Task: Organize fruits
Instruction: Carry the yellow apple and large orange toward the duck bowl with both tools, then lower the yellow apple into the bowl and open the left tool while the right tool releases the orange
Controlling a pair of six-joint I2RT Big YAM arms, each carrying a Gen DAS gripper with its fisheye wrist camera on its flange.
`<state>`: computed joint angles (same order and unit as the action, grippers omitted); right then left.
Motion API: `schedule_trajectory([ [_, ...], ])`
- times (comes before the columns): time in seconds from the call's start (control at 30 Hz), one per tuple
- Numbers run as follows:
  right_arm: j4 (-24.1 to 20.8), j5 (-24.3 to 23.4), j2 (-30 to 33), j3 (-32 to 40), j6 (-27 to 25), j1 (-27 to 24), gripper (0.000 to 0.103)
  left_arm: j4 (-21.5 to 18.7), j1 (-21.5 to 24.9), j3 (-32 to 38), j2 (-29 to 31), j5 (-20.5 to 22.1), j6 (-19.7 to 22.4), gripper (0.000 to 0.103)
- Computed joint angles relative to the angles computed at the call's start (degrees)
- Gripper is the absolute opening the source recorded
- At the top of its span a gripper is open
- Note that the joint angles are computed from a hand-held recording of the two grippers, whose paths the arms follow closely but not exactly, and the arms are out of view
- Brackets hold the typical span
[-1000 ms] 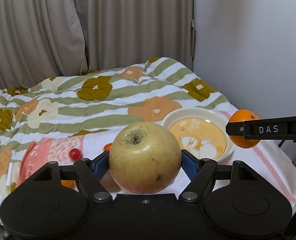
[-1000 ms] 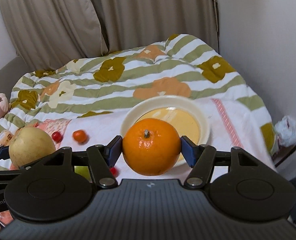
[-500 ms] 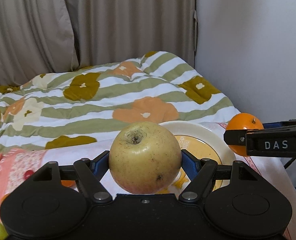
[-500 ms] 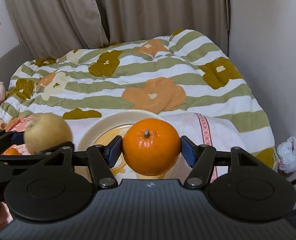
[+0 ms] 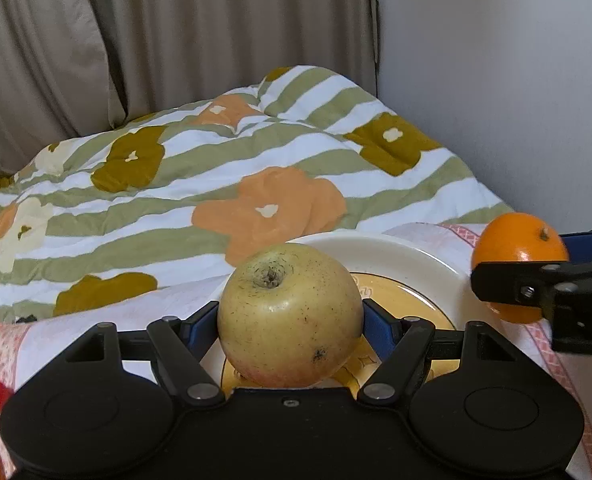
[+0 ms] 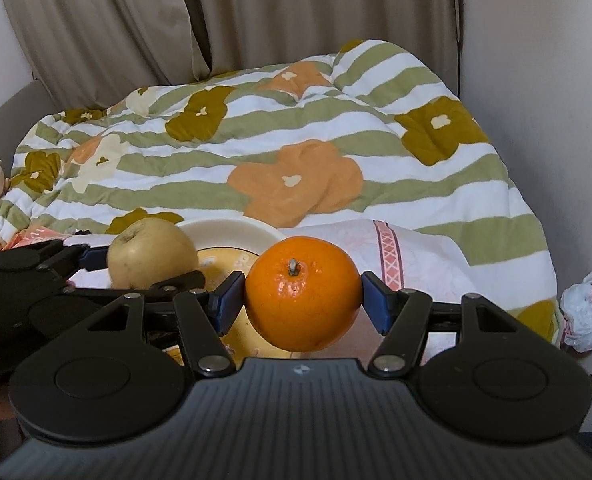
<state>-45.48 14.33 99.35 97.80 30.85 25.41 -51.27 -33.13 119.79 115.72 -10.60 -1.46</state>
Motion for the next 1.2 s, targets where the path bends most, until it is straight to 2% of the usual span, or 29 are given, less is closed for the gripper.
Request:
schedule_trajectory([
  [0.3,0.40,-0.72,0.28,0.08,0.05,-0.47,0.078,-3.65,-0.18,4.42,3.40,-0.52,1.42,0.080],
  [0.37,0.39,-0.74,0.26,0.25,-0.11,-0.52,0.078,-0.98,-0.49,2.10,1.78,-1.74,3.10,0.092],
  [0.4,0.25,-0.77,0.27,0.48,-0.16,-0.50,0.078,0.04,-0.54,1.17,0.99,-1.98,3.72,0.101],
  [0.43,0.19,-0.84,0.26,0.66,-0.28,-0.49,0.078,0.43,-0.50,0.59,0.35,-1.78,3.96,0.103],
  [0.6,0.71,-2.06,0.38,1.03,-2.24,-0.59,0.078,-0.95,0.04,-1.36,-2.23,-0.86,3.01,0.103],
  [0.73,1.31,-3.84,0.75,1.27,-4.26,-0.55,0.078,-1.17,0.32,-4.61,-5.05,-1.06,0.52,0.103],
  [0.97,1.90,-4.82,3.06,2.87,-11.31,-0.14,0.078,-1.55,0.43,-9.39,-9.18,-2.68,-3.39,0.103],
  [1.2,2.84,-6.37,5.52,4.01,-18.41,0.45,0.078,-1.59,0.97,-12.87,-12.10,-2.60,-6.37,0.103],
])
